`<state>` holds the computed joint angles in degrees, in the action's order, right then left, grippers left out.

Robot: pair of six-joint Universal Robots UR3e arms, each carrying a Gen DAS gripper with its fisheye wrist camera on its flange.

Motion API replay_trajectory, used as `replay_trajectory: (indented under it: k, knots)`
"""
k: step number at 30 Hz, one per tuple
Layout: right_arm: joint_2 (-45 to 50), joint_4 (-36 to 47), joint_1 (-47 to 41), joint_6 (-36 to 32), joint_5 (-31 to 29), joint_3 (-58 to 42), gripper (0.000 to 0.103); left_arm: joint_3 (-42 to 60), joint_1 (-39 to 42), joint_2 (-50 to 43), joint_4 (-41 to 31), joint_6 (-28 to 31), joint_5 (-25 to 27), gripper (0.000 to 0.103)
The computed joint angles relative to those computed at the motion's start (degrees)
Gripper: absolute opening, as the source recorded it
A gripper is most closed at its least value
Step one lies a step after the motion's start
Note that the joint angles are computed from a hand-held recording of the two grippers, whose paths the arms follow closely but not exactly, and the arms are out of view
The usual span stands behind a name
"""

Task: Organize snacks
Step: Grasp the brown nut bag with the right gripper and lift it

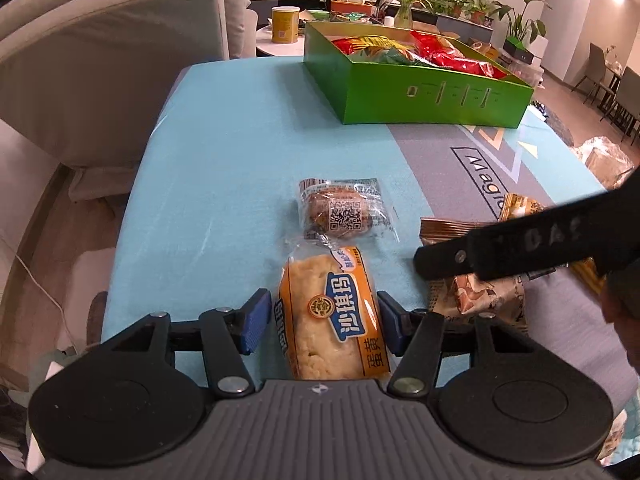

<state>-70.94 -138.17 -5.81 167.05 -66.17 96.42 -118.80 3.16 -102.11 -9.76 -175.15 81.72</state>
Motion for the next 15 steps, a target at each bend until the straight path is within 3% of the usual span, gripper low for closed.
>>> replay_trajectory:
  k: [7,11,12,13,15]
  knots:
    - [-0.3,-6.66,0.97,-3.02,-3.15,3.83,0.08,2.01,-2.32,-2.97,1.75,0.27,4.0,0.068]
    - [-1.01,-10.24,0.25,-4.02,-3.75,6.3,0.077,2.29,-2.77,-4.2,3.54,0.11,4.75,0.07]
    - [-1.25,-10.49,-0.28,-4.15,-3.21,6.81,0.076,2.17,-2.88,-4.64,4.67,-0.02,5.02,0.062]
    - [-1.75,-10.85,-1.0,-4.69,-2.47,7.66,0.075,1.94,-3.06,-5.0,6.09,-0.3,5.43,0.045]
    - [-3.08,-11.75,-1.96,-5.14,-0.86,9.32,0.075,2.37,-3.21,-4.98,6.17,-0.73,5.48,0.042]
